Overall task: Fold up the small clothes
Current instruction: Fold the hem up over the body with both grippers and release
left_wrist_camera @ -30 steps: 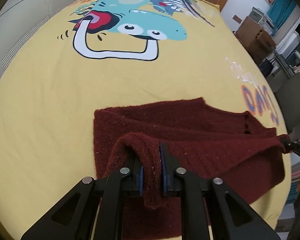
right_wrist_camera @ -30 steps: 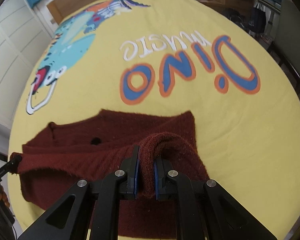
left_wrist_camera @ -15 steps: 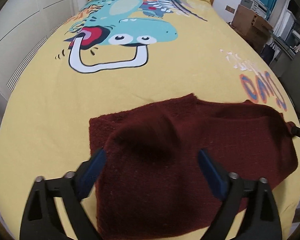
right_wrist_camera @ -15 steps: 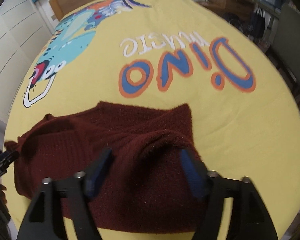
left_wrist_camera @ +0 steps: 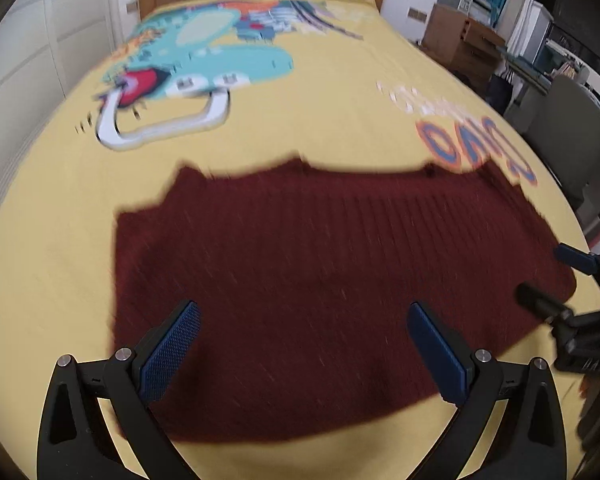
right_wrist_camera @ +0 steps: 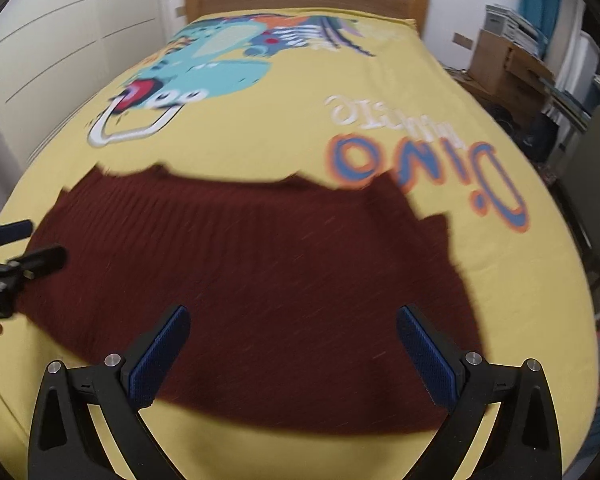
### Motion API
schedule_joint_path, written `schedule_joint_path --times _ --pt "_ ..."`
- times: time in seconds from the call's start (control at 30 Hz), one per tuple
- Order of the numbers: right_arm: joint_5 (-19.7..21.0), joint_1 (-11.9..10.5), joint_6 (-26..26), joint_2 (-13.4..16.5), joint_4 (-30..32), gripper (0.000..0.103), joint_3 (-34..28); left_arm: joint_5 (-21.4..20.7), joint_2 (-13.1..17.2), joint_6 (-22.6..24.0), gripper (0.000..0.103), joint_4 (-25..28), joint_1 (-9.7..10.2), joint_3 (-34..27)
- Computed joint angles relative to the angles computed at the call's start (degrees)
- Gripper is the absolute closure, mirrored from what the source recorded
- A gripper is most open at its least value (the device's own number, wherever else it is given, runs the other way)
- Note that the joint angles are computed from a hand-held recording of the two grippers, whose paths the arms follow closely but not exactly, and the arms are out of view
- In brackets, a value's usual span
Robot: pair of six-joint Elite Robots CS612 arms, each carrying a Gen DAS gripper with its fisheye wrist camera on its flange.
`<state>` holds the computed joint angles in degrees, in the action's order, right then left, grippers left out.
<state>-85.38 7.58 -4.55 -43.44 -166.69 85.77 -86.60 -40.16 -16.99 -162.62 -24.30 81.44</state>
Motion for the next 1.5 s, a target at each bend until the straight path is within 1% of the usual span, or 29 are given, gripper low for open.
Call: schedule_joint_path --times 0.13,0.23,0.33,0.47,0.6,0.73,0.87,1.03,1.23,1.3,1.37,1.4,1.43,1.47,1.5 --pt "-1.16 1.47 -2.52 1.45 -0.53 0.000 0.58 -0.70 1.11 -1.00 0.001 2.69 -0.19 0.24" --pt "-2.67 1.87 -3.18 2.35 -0.16 0.001 0.56 1.10 1.46 0.05 0.001 2.31 -0.38 0.88" --pt "-2.16 1.15 -1.73 2.73 -1.04 0.001 0.93 0.45 1.39 -0.03 0.001 2.15 0.21 1.06" --pt "-3.39 -0.22 0.97 2.53 -0.92 0.001 1.18 1.55 0.89 -1.61 0.001 2.15 1.09 1.59" --pt "-3.01 -1.94 2.79 2.21 -0.81 0.001 1.94 1.34 0.78 -0.25 0.001 2.20 1.70 2.07" --pt "-3.36 -2.65 3.72 2.01 -1.29 0.001 2.59 1.75 0.84 1.02 0.001 2.21 1.58 2.50" --pt "-1.79 -3.08 4.31 2.07 -1.63 0.000 3.55 1.79 1.24 -0.52 0.001 0.66 1.55 2.77" --pt "1.89 -4.12 6.66 2.41 -2.63 0.000 3.96 2.08 1.20 -1.33 0.001 -1.56 1.43 3.62" --pt "2.25 -4.17 6.57 2.36 -2.77 0.000 4.05 1.21 0.90 -0.13 0.001 -1.24 1.60 3.90" --pt "1.72 -4.00 6.35 2.13 -0.92 0.000 3.52 0.75 0.64 0.00 0.001 -0.13 1.68 3.75" --pt "0.54 -3.63 6.73 1.65 1.89 0.000 2.73 0.53 0.13 0.57 0.001 3.10 1.66 3.11" --pt "0.23 -3.49 6.66 1.27 2.52 0.000 2.65 0.15 -0.31 0.77 0.001 5.00 1.72 2.80" --pt "0.08 -3.33 6.41 0.88 2.72 0.000 2.66 -0.54 -0.70 0.76 0.001 5.71 1.84 2.78" --pt "-0.13 -3.19 6.17 0.49 2.64 0.000 2.81 -1.17 -1.15 0.60 0.001 5.63 2.01 3.01" --pt "-0.47 -2.99 5.81 -0.10 2.45 0.000 3.08 -1.48 -1.88 0.07 0.001 4.45 2.23 3.71"
